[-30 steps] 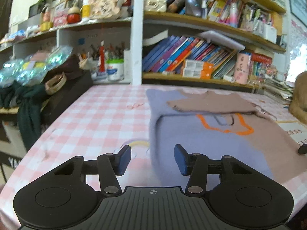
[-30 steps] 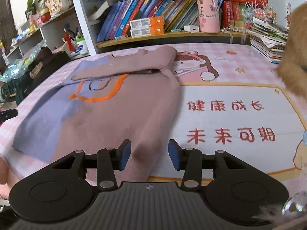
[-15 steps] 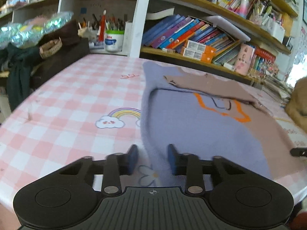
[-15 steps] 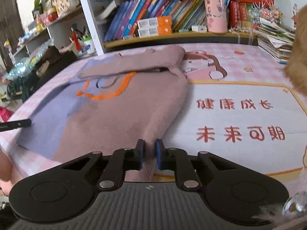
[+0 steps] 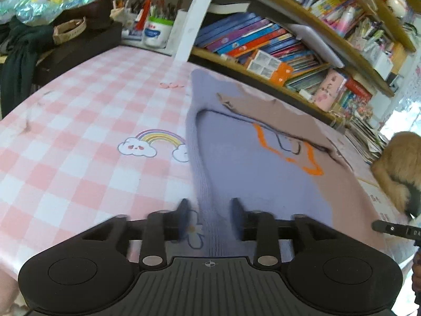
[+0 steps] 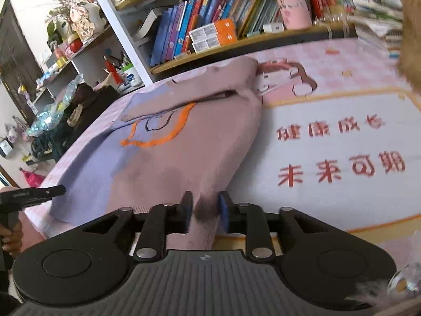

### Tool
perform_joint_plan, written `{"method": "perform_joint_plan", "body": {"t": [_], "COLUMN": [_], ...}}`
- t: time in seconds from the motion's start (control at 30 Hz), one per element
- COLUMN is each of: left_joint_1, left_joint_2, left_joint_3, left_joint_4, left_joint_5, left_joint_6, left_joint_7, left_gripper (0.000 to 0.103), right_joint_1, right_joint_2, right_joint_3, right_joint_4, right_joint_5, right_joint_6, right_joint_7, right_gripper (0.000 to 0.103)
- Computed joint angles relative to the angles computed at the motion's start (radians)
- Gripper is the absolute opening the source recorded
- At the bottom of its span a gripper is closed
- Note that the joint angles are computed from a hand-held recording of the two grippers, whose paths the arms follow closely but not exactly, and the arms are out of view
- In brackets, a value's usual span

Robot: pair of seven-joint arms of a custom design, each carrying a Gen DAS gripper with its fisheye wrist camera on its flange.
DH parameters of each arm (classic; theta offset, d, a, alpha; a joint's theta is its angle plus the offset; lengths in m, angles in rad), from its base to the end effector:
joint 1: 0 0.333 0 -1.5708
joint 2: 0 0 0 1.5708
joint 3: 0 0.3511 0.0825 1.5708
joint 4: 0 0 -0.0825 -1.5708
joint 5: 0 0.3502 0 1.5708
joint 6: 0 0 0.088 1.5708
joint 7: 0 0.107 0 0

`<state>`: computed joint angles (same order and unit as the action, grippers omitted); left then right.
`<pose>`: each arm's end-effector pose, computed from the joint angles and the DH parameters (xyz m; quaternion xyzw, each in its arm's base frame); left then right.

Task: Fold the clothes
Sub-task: 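Grasp the hem with both tools and fold it up toward the collar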

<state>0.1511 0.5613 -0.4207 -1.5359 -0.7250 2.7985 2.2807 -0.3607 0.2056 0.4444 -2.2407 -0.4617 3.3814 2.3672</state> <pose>0.7229 -0.0920 0.4657 -0.5560 0.7000 -0.4374 0.0978 0.5628 0.0812 0.4586 -0.5416 0.7057 -0.1711 0.4235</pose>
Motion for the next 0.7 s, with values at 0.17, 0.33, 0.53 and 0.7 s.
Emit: {"method": "perform_joint_plan", "body": {"t": [0.17, 0.33, 0.53, 0.7], "left_joint_1": [-0.002, 0.008, 0.019, 0.028], "left_joint_2": [0.025, 0.060, 0.061, 0.079], "left_joint_3": [-0.021, -0.044, -0.021, 0.017], "left_joint_4": [0.019, 0.083, 0.125, 0.153], "left_joint_5": [0.000, -0.006, -0.033, -0.041], "left_joint_6": [0.028, 0.006, -0.129, -0.267], "left_joint_7": [0.049, 0.010, -0.004, -0.084], "left_gripper": [0.060, 0.006, 0.008, 0.024], "right_joint_1": [-0.115, -0.152, -0.293, -0.446], "right_joint_2": [0.040, 0.096, 0.116, 0.185], "right_joint_3": [0.117, 0.145, 0.232, 0.403], "right_joint_4": [0.019, 0.056, 0.088, 0.092], "right_joint_5": [-0.052, -0.074, -0.330, -0.449], "right_joint_6": [0.002, 0.105, 0.146, 0.018], "right_joint_7": [0.039, 0.068, 0.294, 0.403], "right_gripper": [0.029, 0.011, 0.011, 0.017]}}
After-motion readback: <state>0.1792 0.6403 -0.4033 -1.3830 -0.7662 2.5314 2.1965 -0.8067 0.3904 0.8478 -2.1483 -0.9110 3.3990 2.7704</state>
